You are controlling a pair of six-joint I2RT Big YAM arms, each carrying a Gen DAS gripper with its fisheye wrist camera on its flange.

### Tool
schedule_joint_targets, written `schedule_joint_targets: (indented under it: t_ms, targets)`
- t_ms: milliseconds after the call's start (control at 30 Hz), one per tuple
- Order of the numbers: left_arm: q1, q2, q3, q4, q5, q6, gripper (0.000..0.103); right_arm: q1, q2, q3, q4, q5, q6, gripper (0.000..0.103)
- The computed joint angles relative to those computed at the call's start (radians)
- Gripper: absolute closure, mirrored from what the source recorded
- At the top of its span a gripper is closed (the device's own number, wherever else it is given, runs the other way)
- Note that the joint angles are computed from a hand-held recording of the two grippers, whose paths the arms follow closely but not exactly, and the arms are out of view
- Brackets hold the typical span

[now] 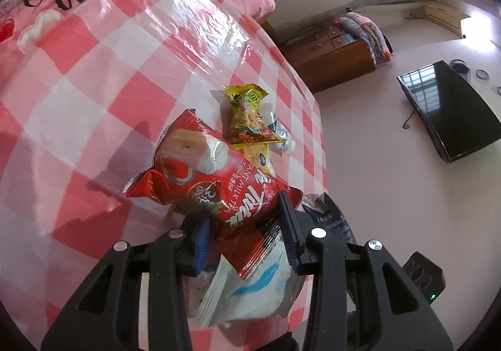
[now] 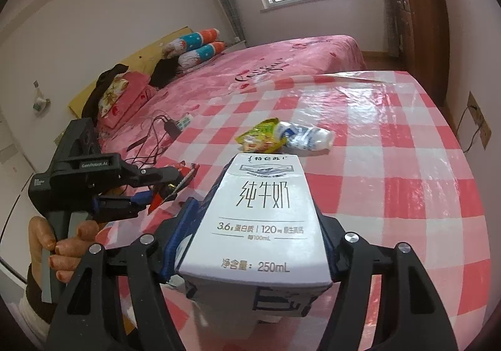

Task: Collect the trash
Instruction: 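Lift the red snack bag with the left tool while the right tool lifts the milk carton, then carry both items to the pink bucket and open the left tool over it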

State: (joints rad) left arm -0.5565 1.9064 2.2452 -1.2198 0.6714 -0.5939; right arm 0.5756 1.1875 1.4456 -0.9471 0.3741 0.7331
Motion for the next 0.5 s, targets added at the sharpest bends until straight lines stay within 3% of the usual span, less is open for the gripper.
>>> schedule_joint_targets:
  t_ms: [500]
  targets:
    - [0.11,-0.178,-0.274,0.111,0.072,0.018,0.063,0.078,0.134,0.157,0.002,-0.034,-0.052,0.036]
